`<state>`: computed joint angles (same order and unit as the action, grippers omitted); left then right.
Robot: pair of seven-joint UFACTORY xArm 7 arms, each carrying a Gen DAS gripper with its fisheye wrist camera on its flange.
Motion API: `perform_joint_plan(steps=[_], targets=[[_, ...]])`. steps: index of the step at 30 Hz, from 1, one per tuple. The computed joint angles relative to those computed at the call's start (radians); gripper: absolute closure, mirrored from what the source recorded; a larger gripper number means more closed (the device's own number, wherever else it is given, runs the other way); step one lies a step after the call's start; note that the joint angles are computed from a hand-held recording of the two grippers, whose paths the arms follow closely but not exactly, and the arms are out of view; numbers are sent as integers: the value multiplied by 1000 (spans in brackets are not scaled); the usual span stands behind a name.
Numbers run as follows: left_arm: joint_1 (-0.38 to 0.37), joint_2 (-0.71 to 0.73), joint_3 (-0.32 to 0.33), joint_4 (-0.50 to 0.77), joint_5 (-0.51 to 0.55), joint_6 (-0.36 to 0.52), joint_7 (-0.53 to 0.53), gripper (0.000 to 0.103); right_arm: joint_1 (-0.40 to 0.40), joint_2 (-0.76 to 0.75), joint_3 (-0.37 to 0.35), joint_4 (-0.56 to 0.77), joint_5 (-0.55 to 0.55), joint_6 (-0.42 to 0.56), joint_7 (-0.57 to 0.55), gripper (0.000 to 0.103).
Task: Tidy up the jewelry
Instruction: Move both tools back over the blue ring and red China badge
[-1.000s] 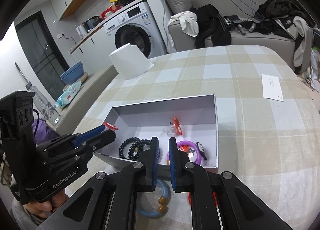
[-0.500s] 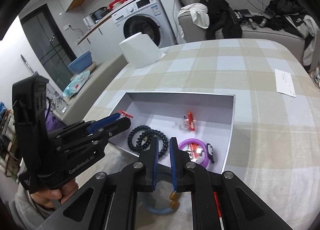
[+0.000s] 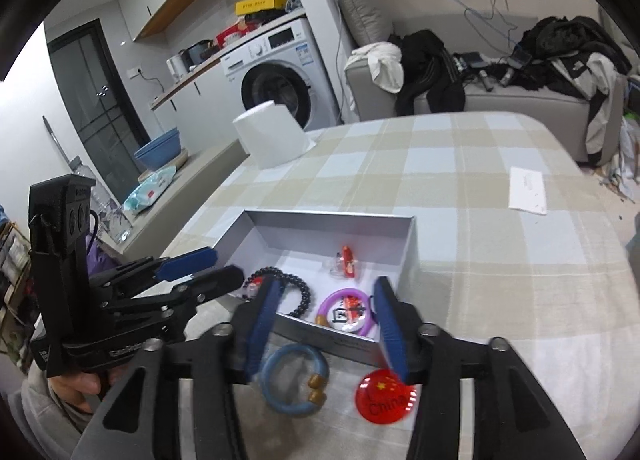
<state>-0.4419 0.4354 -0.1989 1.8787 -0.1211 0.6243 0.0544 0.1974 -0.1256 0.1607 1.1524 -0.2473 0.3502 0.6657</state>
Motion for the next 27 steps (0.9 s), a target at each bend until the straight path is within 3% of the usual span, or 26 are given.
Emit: perform_joint_plan(steps=[4, 6, 7, 14, 18, 27], targets=[[26, -87, -18, -125, -45, -59, 30, 13, -32, -70, 23, -61, -94, 0, 58, 15], [20, -124, -10, -190, -35, -111, 20, 1, -45, -97, 34, -82, -113, 19, 75, 6], [17, -134, -6, -211, -26, -134, 11, 1, -44, -108, 33, -90, -105, 35, 68, 0], [13, -87, -12, -153, -9, -40, -18, 1, -48, -108, 36, -90, -73, 169, 54, 0], [-8, -102, 0, -176, 37, -38, -16, 1, -21, -88, 18, -73, -22, 241, -5, 0], [-34, -90, 14, -168, 118, -1, -24, 1, -15, -59, 23, -50, -85, 341, 38, 0]])
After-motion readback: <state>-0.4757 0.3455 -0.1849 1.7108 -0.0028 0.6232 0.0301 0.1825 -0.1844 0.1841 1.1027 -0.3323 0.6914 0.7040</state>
